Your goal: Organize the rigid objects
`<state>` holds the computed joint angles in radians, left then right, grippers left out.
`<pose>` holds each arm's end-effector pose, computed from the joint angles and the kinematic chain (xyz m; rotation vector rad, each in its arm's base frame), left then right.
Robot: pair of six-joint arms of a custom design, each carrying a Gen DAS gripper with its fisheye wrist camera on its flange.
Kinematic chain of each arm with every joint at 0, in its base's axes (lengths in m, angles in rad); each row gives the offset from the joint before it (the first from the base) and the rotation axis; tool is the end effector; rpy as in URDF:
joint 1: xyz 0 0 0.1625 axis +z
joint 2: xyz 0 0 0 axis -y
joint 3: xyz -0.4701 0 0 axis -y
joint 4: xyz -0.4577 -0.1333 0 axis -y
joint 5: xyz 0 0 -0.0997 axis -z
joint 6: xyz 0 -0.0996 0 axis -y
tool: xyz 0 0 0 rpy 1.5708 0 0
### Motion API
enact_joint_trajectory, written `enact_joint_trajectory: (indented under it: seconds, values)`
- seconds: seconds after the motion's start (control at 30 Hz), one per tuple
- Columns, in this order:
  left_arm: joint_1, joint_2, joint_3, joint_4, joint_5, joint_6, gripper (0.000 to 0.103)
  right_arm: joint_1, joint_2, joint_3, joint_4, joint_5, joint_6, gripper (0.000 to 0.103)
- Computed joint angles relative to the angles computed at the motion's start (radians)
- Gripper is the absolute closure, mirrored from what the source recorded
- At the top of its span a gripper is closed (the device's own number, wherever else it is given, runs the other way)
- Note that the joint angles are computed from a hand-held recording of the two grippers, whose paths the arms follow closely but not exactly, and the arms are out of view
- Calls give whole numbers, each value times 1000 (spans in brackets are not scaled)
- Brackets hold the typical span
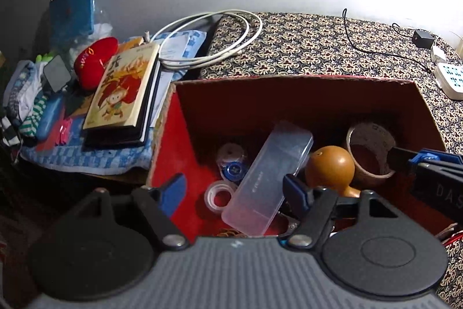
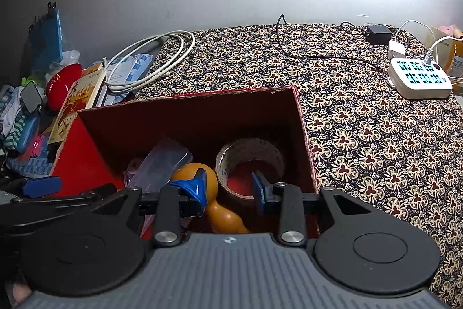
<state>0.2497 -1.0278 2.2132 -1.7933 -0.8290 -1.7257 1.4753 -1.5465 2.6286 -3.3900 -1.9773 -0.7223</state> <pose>-0.3493 -0.2961 0.0171 -0.0039 2.0877 -0.7441 0.0590 -0.3689 0.2276 0.5604 -2.3513 0.6564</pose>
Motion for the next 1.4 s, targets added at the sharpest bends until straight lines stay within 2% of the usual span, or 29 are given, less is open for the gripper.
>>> enact_joint_trajectory:
  seconds: [0.53,1.4]
  values:
    - [21,10,12,-56,-4,51,30,-12,7,-1,1,5,0,86]
    - [-4,31,4,-16,-28,-5,30,-26,-7,16,-1,21,-25,86]
